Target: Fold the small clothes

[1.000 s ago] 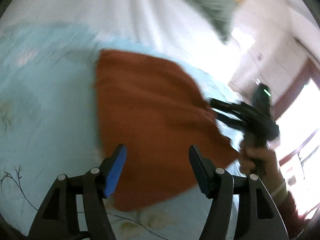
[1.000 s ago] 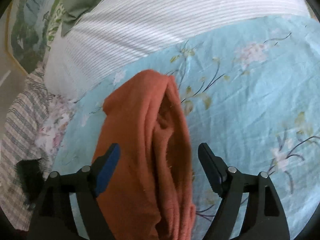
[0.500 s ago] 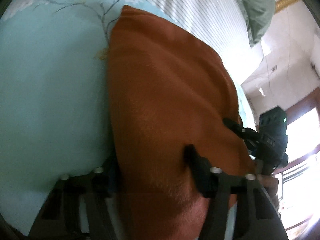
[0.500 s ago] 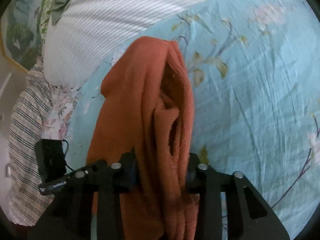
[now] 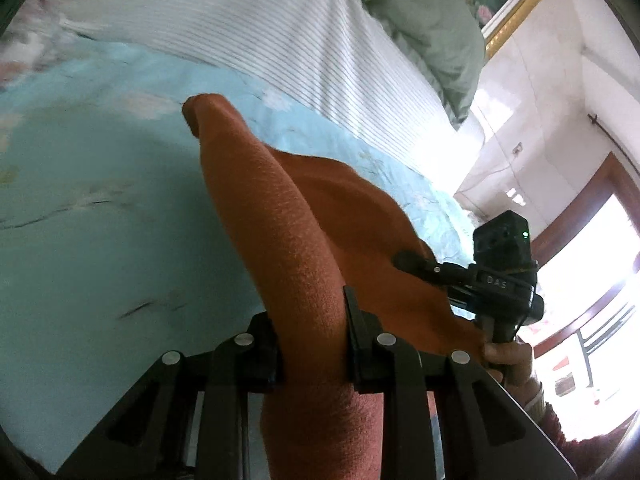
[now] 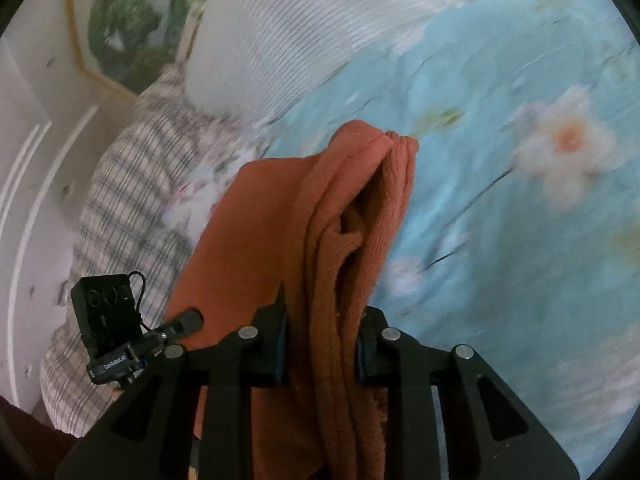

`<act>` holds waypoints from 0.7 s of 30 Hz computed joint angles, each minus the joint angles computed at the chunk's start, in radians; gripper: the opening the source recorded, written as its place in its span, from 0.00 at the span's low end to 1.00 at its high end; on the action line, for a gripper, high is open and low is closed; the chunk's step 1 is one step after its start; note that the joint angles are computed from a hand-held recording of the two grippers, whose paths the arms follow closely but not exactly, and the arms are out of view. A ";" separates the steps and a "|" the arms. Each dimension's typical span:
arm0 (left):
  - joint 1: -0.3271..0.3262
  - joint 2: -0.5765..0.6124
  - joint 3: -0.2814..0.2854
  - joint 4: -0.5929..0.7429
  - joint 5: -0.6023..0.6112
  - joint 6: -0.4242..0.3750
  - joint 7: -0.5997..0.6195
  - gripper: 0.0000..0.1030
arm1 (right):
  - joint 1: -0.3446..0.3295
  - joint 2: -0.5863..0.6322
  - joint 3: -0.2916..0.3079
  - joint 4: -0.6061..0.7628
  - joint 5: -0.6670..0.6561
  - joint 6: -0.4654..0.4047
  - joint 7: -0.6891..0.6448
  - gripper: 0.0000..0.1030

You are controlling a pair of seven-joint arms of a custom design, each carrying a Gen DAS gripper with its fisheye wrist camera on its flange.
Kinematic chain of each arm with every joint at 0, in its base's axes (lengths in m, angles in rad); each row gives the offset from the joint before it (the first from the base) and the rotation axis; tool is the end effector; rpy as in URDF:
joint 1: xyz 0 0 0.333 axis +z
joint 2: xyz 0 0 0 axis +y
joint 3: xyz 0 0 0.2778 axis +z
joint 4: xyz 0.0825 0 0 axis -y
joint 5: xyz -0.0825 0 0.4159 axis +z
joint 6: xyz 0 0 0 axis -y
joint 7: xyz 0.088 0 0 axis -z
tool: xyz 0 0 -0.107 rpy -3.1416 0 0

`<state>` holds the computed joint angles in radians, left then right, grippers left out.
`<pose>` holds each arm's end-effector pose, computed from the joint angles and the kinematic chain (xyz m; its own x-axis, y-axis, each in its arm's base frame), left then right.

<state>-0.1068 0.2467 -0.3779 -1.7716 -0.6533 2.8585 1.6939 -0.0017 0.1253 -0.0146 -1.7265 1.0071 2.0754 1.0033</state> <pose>0.6345 -0.2745 0.4687 -0.2098 -0.8064 0.5529 -0.7783 -0.2045 -0.5937 0.6558 0.0329 0.5002 0.2820 -0.6761 -0.6807 -0.8946 0.0711 -0.4412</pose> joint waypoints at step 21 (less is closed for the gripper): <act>-0.088 -0.263 0.158 -0.378 0.127 0.053 -0.264 0.36 | 0.082 -0.079 -0.004 -0.052 -0.137 0.130 0.096 0.46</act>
<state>-0.1945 -0.0165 -0.2197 -2.1498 -0.5258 2.9119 1.4304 0.0802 0.0464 -0.0189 -1.7786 0.8705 2.2056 1.0991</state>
